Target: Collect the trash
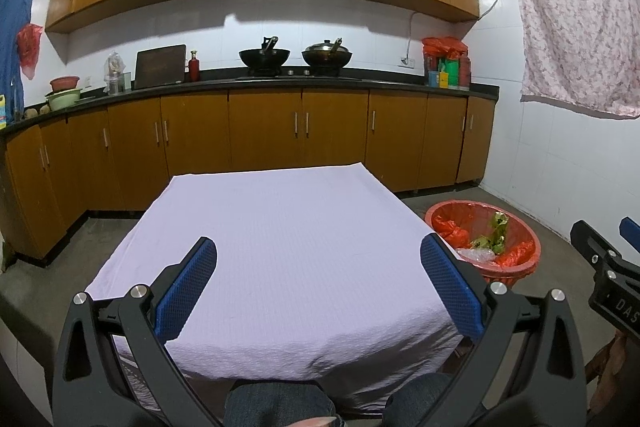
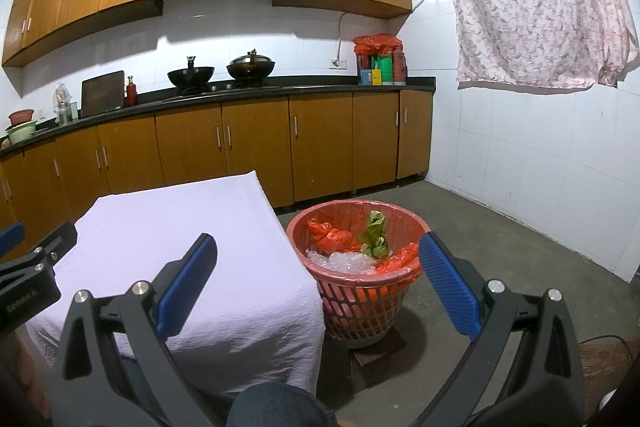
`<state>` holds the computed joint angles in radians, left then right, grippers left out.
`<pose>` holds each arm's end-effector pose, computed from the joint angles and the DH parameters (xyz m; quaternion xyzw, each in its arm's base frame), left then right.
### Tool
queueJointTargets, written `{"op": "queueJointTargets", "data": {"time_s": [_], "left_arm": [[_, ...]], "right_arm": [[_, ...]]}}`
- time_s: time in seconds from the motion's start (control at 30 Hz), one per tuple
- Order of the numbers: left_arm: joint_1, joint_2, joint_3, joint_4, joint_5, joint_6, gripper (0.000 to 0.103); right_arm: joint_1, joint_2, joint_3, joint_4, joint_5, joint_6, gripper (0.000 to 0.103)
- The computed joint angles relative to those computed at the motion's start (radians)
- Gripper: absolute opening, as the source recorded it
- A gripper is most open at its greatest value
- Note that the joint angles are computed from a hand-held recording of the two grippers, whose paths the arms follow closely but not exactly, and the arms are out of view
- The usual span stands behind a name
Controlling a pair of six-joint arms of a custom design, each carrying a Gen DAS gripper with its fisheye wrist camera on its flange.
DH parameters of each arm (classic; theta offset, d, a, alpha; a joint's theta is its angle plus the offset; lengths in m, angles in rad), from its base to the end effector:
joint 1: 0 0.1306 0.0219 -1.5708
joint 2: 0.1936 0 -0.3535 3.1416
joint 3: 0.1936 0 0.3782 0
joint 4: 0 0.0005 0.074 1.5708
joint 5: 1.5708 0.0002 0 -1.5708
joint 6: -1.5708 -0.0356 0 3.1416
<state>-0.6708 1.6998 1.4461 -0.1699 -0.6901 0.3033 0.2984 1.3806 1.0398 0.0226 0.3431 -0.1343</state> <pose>0.4779 -0.3509 0.3291 -0.0360 0.8107 0.0121 0.5843 0.4640 0.1297 0.3239 0.0343 0.8038 -0.0111 0.5938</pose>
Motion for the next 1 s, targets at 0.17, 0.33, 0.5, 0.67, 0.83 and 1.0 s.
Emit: {"op": "queueJointTargets", "data": {"time_s": [0.17,0.33,0.5,0.67,0.83,1.0], "left_arm": [[0.001,-0.003,0.001,-0.004,0.005,-0.003,0.101],[0.001,-0.002,0.005,-0.008,0.005,-0.003,0.101],[-0.001,-0.002,0.007,-0.013,0.005,-0.003,0.101],[0.002,-0.004,0.004,-0.012,0.012,-0.007,0.101],[0.002,-0.004,0.005,-0.017,0.015,-0.005,0.101],[0.004,-0.004,0.006,-0.023,0.018,-0.006,0.101]], "right_arm": [[-0.001,0.001,0.001,0.001,-0.003,0.002,0.099],[-0.002,0.001,0.001,0.001,-0.003,0.001,0.099],[-0.003,0.001,0.000,0.002,-0.004,0.002,0.099],[-0.002,0.001,0.001,0.000,-0.004,0.002,0.099],[-0.002,0.001,0.000,0.001,-0.003,0.002,0.099],[-0.004,0.004,0.004,-0.001,-0.006,0.000,0.099]]}}
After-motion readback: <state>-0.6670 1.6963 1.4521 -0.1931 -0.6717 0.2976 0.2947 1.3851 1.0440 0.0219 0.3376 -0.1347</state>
